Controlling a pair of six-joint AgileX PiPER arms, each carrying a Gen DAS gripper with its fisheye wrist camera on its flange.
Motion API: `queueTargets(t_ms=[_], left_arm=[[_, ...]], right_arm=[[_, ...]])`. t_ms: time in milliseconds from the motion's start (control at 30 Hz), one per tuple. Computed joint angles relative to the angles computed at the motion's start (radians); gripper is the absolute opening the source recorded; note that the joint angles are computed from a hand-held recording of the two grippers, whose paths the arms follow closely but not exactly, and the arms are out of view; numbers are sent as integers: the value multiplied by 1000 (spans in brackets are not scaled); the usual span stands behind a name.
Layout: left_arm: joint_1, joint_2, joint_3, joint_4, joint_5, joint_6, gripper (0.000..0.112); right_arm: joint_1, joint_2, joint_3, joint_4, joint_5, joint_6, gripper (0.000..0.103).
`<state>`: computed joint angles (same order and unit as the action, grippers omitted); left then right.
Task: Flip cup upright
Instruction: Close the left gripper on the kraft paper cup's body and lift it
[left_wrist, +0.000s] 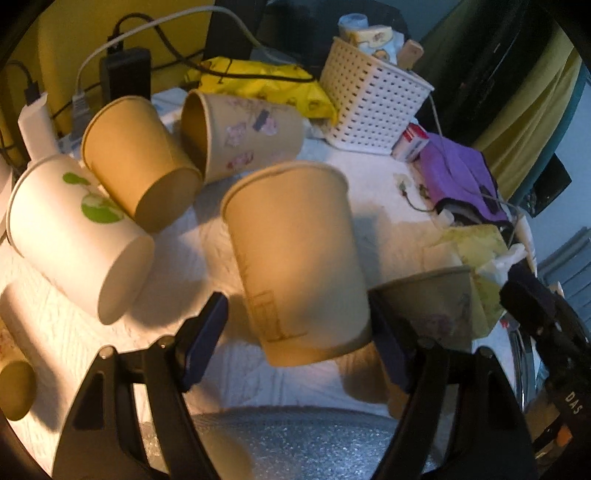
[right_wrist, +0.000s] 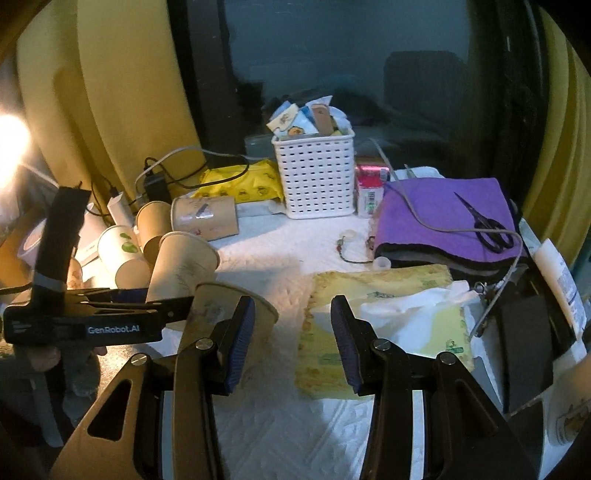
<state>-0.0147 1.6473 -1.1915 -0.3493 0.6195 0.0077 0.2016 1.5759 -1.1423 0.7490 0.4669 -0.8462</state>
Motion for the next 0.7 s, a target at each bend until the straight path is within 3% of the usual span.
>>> queueTargets(t_ms=[33,67,100,467,700], left_arm=[[1,-4,6,-3,-8,9,75],[1,-8,14,-7,-17,19,61],[-3,-7,12,6,-14,15,59],[-8,-114,105,-12,-68,79,58],[-2,-270,206,-42,-96,141,58]], right_arm=[[-2,-2,2,-2,0,3,45],[-1,-9,6,-8,-1,13,45],[-2,-13,10,-6,-1,10,45],[22,-90,62,-61,-15,80,45],[54,-158,115,-109,-30,147,45]])
